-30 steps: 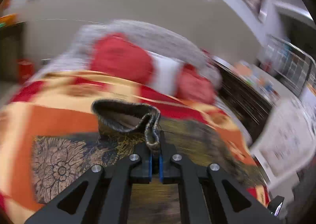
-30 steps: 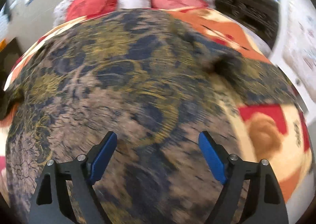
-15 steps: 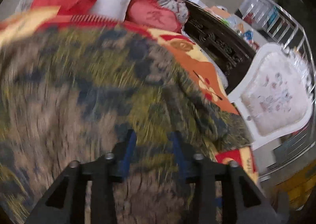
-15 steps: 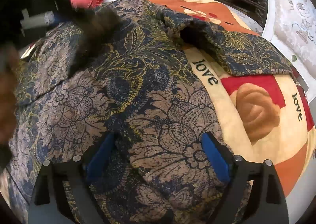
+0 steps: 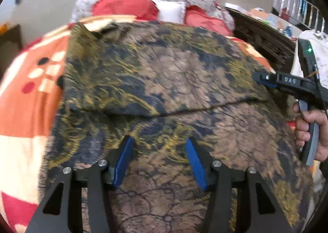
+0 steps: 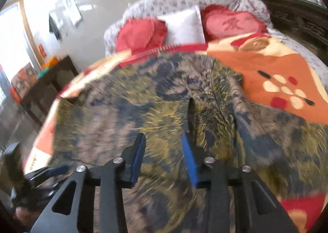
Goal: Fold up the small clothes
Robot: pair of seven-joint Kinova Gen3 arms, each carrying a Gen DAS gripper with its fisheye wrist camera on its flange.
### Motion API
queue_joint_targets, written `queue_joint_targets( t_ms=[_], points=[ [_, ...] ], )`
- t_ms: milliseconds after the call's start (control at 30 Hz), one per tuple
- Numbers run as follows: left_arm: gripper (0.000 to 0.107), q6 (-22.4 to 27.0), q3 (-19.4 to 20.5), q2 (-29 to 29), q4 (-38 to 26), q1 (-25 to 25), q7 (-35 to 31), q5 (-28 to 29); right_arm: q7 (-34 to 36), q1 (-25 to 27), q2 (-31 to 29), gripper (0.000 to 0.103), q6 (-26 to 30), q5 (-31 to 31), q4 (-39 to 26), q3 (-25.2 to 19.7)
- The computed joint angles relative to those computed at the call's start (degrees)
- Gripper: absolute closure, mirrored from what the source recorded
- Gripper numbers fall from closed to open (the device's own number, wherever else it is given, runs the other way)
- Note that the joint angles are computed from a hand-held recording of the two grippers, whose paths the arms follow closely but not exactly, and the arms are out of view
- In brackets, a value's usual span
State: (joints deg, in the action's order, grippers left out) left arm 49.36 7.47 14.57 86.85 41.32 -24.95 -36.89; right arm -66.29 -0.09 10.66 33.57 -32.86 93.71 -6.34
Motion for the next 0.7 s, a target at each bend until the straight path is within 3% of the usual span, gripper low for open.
queue_joint_targets(
  t_ms=[67, 167, 267, 367, 500, 600, 700],
  points=[
    [0.049, 2.9, 0.8, 1.8, -2.3, -0.3, 0.1, -0.3, -1.9, 0.2, 2.6, 0.069, -0.4, 1.5, -1.7, -0.4],
    [0.048, 3.2, -0.7, 2.2, -2.6, 1.0, 0.3, -0.3, -1.4, 4.9, 4.2, 0.07, 0.4, -1.2, -3.0, -4.8],
    [0.048, 2.6, -1.3, 1.7, -1.8, 1.2, 0.3, 0.1, -3.5, 3.9, 2.5, 0.073, -2.5, 0.8, -1.0, -3.4],
    [0.047, 2.4, -0.9, 2.1, -2.5, 0.6, 0.3, 0.2, -3.9, 6.8, 3.7, 0.073, -0.9, 0.0, -2.0, -5.7],
    [0.047, 2.5, -0.9, 1.7, -2.3, 0.7, 0.3, 0.2, -0.1, 3.6, 3.8, 0.073, -0.4, -3.2, -1.7, -1.8],
    [0.047, 2.9, -0.9, 1.7, -2.5, 0.9, 0.6, 0.0, 4.0, 9.1, 4.8, 0.072, 0.5, -9.7, -1.2, -5.6],
    [0.047, 2.9, -0.9, 1.7, -2.4, 0.8, 0.8, 0.0, 10.1, 17.1, 7.6, 0.066, 6.6, -16.7, -2.4, -12.3]
  ],
)
